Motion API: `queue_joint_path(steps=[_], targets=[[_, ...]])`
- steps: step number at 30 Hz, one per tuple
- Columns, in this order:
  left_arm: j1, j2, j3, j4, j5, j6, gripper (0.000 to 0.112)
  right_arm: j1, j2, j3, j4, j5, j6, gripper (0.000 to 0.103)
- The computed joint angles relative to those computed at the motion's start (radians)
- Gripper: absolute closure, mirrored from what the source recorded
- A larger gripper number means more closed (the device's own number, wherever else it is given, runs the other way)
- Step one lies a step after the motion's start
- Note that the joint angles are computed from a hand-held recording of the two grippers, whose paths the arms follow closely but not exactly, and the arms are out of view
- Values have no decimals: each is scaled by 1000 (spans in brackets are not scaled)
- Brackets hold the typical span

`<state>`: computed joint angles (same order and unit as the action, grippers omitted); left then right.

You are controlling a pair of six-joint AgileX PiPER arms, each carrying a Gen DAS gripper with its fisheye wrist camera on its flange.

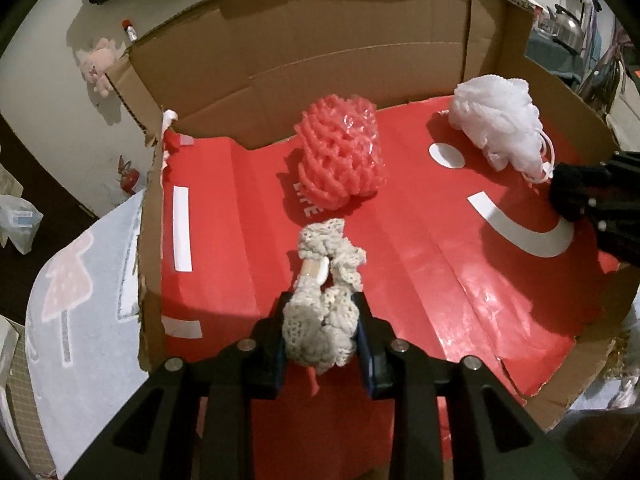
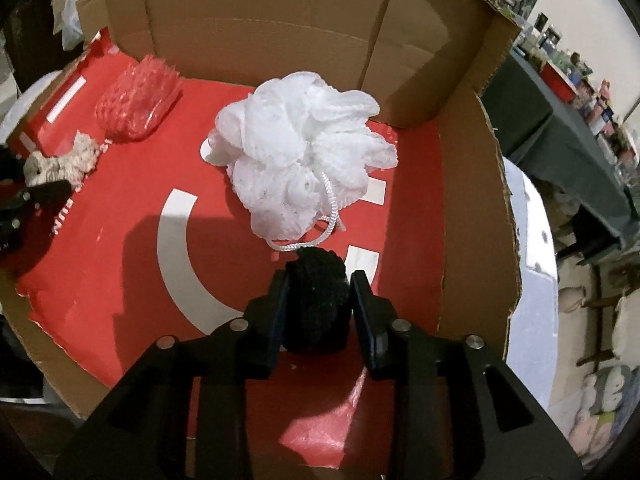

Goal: Organize soft objects
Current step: 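Carry the scrunchie and pom-pom into the red box and release them, then withdraw both grippers from the box toward the remaining table items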

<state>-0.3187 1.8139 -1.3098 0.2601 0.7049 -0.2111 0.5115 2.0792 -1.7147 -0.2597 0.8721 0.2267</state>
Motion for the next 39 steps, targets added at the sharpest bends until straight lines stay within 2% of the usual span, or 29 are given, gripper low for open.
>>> queue_joint_path(steps=[3,8,10,12,13,15,19,22,24,27,30,35,38,39], targets=[[1,7,-10,-7,3,5,81,11,-4,18,23,-21,-27,48],[7,-11,9,-26,-14,20,75,54,-21,45,-77,-40,48,39],[14,-29,21,-63,-32,48,65,58,-25,36,-68,-31,49,38],[15,-57,40,-88,-51,70,57,64,-41,48,-83,-34,59,28],[9,-73,52,-79,-62,60,47,69,-52,60,-98,-40,69,27],[-9,-112,86,-32,-91,9,39,82,-75,77,-110,-42,85,26],[-21,-196,138,-47,-120,6,36,95,-123,124,-127,-62,120,26],[-55,-270,183,22,-141,-79,29,98,-182,173,-148,-85,145,25],[-71,-320,207,41,-147,-106,26,109,-228,198,-158,-84,165,19],[-110,-420,256,97,-157,-183,16,120,-297,236,-172,-100,184,19],[-161,-499,303,200,-161,-298,15,145,-376,286,-191,-113,224,19],[-291,-628,378,422,-122,-555,10,230,-530,394,-281,-123,348,18],[-398,-711,426,568,-53,-727,10,308,-627,473,-397,-114,477,17],[-425,-732,440,598,-37,-764,10,341,-663,502,-435,-106,526,14]])
